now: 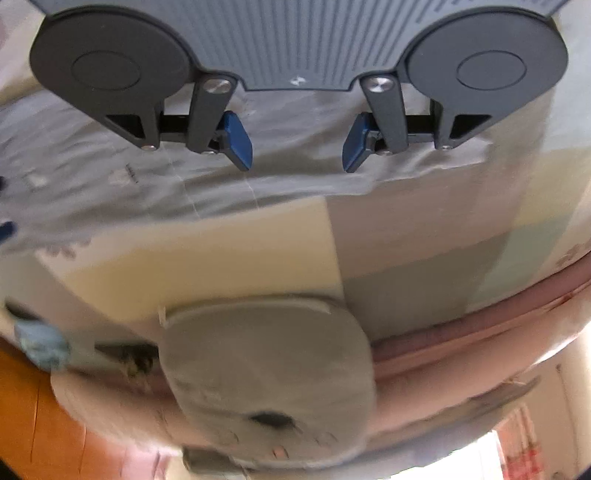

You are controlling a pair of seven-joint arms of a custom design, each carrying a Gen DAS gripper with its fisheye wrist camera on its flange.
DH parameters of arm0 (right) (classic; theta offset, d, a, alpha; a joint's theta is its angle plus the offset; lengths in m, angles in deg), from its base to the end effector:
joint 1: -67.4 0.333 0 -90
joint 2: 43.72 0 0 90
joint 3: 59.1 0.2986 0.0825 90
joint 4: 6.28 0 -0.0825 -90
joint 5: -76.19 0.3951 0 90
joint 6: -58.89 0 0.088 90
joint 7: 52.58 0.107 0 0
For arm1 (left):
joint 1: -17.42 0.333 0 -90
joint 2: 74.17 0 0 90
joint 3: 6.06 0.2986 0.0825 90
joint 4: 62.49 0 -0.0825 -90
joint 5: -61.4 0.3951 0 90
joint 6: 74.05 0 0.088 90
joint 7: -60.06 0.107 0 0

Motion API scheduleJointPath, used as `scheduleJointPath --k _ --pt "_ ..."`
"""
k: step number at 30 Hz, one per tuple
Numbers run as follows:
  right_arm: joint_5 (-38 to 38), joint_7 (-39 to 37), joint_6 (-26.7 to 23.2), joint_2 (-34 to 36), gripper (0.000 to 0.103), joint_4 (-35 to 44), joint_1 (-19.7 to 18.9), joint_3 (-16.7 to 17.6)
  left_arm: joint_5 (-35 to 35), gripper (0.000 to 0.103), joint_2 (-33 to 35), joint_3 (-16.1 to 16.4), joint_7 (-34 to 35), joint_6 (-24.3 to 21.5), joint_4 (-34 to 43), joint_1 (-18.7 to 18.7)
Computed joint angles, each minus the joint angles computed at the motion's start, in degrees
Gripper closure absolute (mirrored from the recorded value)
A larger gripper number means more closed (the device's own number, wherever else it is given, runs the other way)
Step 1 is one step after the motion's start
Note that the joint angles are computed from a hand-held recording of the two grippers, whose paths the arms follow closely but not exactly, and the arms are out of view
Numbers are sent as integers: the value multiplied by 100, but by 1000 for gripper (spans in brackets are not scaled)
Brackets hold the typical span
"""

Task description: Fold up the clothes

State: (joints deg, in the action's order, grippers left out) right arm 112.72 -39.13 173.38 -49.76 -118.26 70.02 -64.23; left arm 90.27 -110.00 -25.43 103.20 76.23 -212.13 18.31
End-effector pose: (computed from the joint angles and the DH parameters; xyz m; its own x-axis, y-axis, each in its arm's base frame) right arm 0.5605 0.0102 0.5283 0.8827 -0.4649 -0.0691 -0.4148 -0.7014 -0.5797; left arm 0.3992 -0.1504 0.4862 0.1763 -0.9759 -0.1285 -0.7141 -0.0370 -0.6990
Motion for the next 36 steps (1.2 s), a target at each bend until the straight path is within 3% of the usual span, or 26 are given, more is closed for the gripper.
scheduleJointPath --k 4,7,10,12,13,14,15,18,19,21,23,24,28,29,31,33,36 --pt "-92 292 -32 -58 34 -179 -126 -88 -544 44 -450 433 -126 330 -557 -186" --pt "4 325 -64 -7 29 -207 -189 -150 -944 47 -1170 549 -295 24 -944 -54" --pt "122 240 -162 10 20 -207 -229 -153 -1339 43 -1516 860 -390 785 -1363 33" --pt "147 175 -125 -21 17 -264 -229 -136 -1604 35 -1313 1088 -279 1326 -1452 22" --pt "146 168 -104 -40 16 -289 -229 -130 -1636 34 -1162 972 -249 1191 -1359 190" --pt "141 168 -83 -60 15 -313 -226 -125 -1624 48 -1061 827 -241 1043 -1274 382" --pt "135 167 -61 -80 15 -337 -222 -122 -1530 55 -1073 631 -262 904 -1229 615" --pt "157 244 -103 -33 15 -271 -237 -152 -1537 59 -1230 532 -338 604 -1189 765" --pt "190 243 -133 1 15 -242 -248 -164 -1476 58 -1291 413 -360 417 -1128 801" --pt "239 240 -185 52 15 -195 -272 -171 -1317 48 -1361 225 -369 85 -976 793" --pt "258 298 -211 75 11 -172 -283 -153 -1171 34 -1355 263 -181 277 -979 581" --pt "266 306 -221 73 9 -178 -285 -144 -1133 33 -1341 326 -4 372 -1001 442" --pt "231 208 -59 -43 5 -340 -254 -104 -913 31 -1133 119 465 -613 -793 215" --pt "207 192 0 -76 5 -378 -246 -103 -907 31 -1307 168 386 -520 -947 151" --pt "153 170 125 -143 5 -454 -230 -106 -1062 32 -1454 314 426 -788 -936 -32" --pt "93 255 296 -214 5 -509 -222 -113 -993 33 -1433 217 521 -1101 -745 -88" --pt "289 485 520 -211 4 -478 -228 -175 -839 31 -1201 229 693 -691 -564 -224"
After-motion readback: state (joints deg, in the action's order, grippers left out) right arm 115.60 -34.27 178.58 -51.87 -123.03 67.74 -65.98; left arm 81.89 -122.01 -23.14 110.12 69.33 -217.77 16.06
